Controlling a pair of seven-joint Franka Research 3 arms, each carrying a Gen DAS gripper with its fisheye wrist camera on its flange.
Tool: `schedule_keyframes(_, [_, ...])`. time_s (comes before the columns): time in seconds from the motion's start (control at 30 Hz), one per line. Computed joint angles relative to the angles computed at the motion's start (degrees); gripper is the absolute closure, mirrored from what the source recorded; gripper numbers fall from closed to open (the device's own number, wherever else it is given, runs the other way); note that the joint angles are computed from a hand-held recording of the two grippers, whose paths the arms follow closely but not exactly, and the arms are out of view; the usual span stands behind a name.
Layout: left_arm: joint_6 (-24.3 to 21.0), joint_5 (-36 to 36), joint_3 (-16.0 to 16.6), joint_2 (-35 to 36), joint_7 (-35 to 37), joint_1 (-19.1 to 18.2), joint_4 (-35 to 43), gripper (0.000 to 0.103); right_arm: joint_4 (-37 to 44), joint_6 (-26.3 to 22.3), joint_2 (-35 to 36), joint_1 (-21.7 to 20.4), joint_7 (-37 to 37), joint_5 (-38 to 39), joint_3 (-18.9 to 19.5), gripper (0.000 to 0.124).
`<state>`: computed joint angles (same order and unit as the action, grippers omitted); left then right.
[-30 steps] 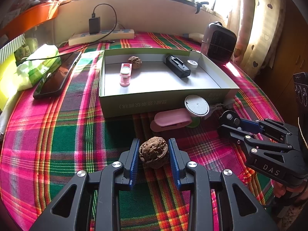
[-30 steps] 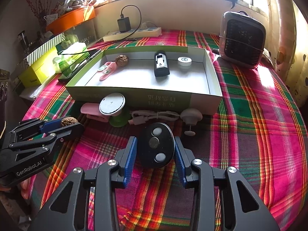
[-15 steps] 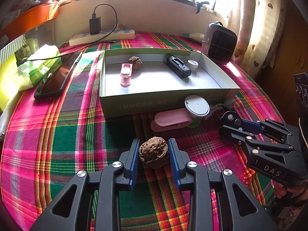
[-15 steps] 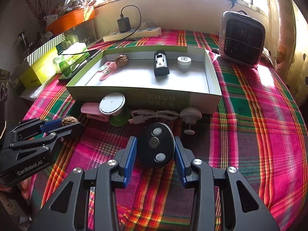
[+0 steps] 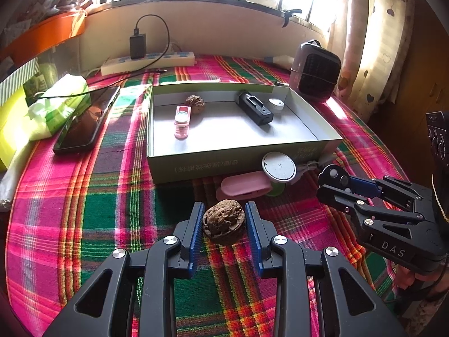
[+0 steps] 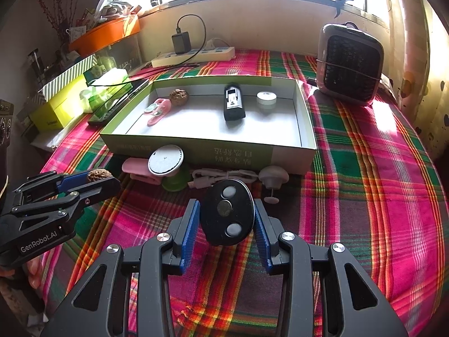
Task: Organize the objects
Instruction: 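Carry the walnut and black device over the lid with both grippers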
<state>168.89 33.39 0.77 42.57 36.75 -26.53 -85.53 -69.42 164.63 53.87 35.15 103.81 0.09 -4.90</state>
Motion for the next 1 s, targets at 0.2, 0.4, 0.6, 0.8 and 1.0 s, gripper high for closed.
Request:
schedule_keyframes(0.2, [0.5, 0.0, 0.4, -0.5, 0.0, -0.3, 0.1, 0.076, -0.2, 0.5, -0.5, -0.3, -0.5, 0.3, 0.5, 0.085])
schedule_keyframes(0.4, [0.1, 0.4, 0.8, -0.2, 0.0, -0.3, 1.8, 0.076, 0.5, 1.2, -0.6, -0.1, -0.7, 0.3, -0.1, 0.085])
schedule_keyframes(0.6, [-0.9, -0.4, -0.6, 1.3, 1.8, 0.9, 4.9, 0.076, 2.6, 0.8, 0.1, 0.0, -0.6, 0.0, -0.6, 0.085])
schedule_keyframes(0.8, [-2.6, -2.3, -1.9, 4.2, 5.1, 1.8, 10.0, 0.076, 8.1, -1.6, 2.7, -0.8, -0.7, -0.4, -0.6, 0.085])
schedule_keyframes(1.0, [-5.7, -5.1, -3.6, 8.4, 10.1, 2.9, 17.7, 0.076, 20.0, -7.4, 9.0, -2.1, -0.5, -1.2, -0.6, 0.085])
